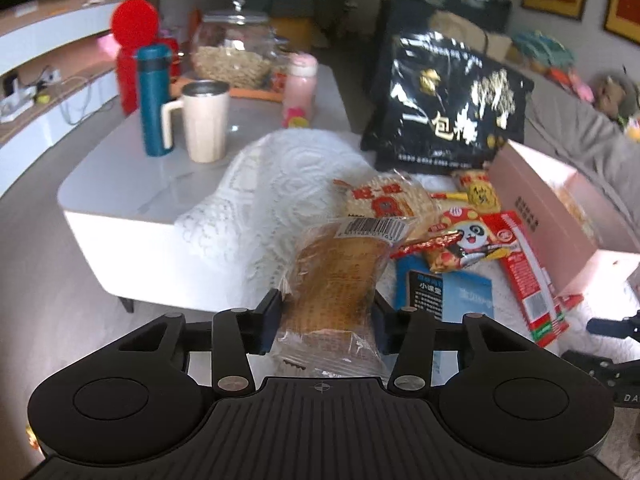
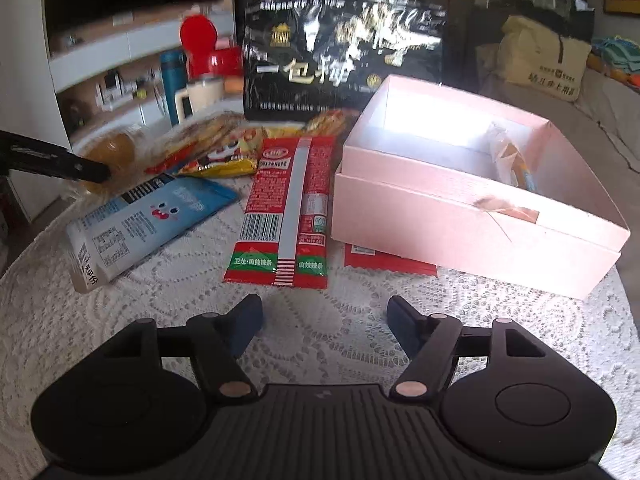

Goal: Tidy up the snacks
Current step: 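Grasp the wrapped bread loaf with the left gripper while the right gripper grasps the rice cracker, then drop the rice cracker into the pink box with the right gripper while the left holds the loaf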

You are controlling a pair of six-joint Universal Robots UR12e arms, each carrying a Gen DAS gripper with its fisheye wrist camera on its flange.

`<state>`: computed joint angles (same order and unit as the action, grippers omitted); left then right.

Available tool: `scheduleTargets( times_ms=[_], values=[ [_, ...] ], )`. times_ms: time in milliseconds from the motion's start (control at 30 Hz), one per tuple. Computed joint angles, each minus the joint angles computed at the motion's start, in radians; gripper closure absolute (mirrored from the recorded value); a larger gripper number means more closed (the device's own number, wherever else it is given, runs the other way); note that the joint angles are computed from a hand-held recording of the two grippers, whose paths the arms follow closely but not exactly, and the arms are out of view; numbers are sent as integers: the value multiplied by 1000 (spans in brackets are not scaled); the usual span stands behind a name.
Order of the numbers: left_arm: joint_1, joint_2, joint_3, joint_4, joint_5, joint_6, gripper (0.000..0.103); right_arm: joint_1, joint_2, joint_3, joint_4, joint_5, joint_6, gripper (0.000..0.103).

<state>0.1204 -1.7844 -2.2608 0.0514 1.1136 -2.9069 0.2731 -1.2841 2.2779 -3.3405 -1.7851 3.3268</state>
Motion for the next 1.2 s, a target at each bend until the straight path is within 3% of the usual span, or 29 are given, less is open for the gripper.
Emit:
scheduleTargets(
  times_ms=[67, 100, 233, 333, 433, 567, 667, 767, 833, 1000, 1100, 1200],
  values=[
    [9, 20, -19, -6, 18, -44, 52, -7, -38, -28, 114, 69, -34, 35],
    [8, 27, -26, -2, 34, -51, 52, -6, -47, -40, 120, 99, -35, 35],
    [26, 42, -46, -6, 19, -52, 52, 47, -35, -151, 146, 58, -55, 35],
    [46, 42, -55, -6, -13, -72, 52, 70, 23, -297, 266, 56, -48, 35],
    [49, 35, -67, 38, 28, -106, 52, 83, 117, -463, 445, 41, 19, 35],
    [77, 30, -72, 21, 3, -139, 53, 105, 240, -634, 657, -60, 125, 35],
    [91, 24, -70, 9, 2, -144, 53, 140, 298, -687, 674, -199, 79, 34],
    [96, 17, -67, 7, 3, -155, 53, 166, 322, -713, 715, -292, 10, 34],
    [96, 17, -69, 13, 5, -161, 53, 170, 320, -703, 688, -325, -17, 34],
    [87, 26, -75, 21, 11, -161, 53, 145, 298, -666, 643, -297, 25, 34],
    [80, 34, -76, 19, 10, -159, 53, 139, 290, -643, 615, -280, -47, 35],
    [73, 43, -75, 10, 1, -153, 53, 131, 257, -604, 570, -216, -78, 52]
  ],
)
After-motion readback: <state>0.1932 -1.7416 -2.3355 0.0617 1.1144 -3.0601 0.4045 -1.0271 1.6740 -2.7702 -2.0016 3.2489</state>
